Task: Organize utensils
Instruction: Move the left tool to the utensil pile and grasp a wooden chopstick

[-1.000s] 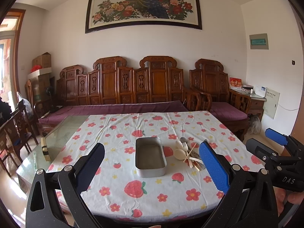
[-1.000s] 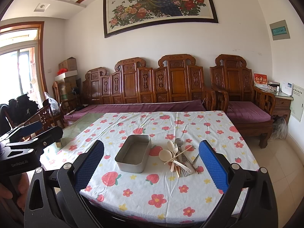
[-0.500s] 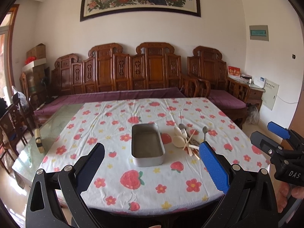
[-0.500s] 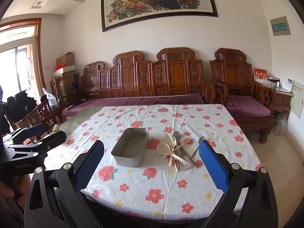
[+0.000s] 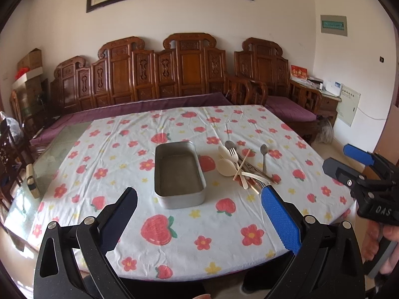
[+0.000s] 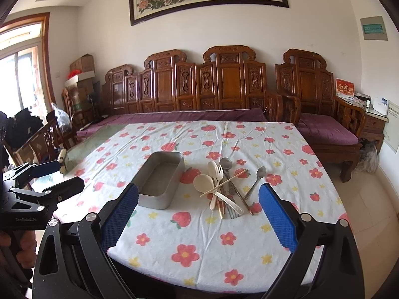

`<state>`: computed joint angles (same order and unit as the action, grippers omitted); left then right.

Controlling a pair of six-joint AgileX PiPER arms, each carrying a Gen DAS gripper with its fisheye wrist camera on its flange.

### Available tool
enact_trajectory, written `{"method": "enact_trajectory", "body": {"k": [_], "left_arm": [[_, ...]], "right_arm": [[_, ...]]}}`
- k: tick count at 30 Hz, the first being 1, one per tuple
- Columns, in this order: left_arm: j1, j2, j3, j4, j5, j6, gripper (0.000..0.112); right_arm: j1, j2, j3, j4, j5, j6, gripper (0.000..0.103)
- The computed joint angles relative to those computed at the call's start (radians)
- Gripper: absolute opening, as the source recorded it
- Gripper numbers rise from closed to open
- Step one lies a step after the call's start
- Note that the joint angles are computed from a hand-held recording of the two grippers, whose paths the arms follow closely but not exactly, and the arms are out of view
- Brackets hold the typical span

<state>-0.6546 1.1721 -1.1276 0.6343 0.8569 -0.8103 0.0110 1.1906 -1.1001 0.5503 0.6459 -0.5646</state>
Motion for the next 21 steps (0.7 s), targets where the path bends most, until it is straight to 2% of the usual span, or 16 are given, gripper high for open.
{"method": "enact_trajectory", "body": {"k": [4,13,17,21], "left_arm": [[0.055,0.051,-0.012,-0.075,-0.073,0.084,0.097],[0.154,0.259,-0.113,-0.275,-0.203,0.336,0.097],[0.166,0.388,-0.2,-0.343,-0.214,0.422,0.095],[0.163,0.537,-0.32,-0.397,-0.193,0.511,0.085]], "right_arm": [[-0.023,0.089,-0.049,-0.013,0.0,-0.068,0.092],[-0.072,0.434,-0.234,0.009,0.009,-0.171,0.077],[-0.078,0.589,-0.334,0.002,0.048,-0.186,0.069],[-0.094,0.667,-0.381,-0.028,0.055,-0.18,0.069]]}}
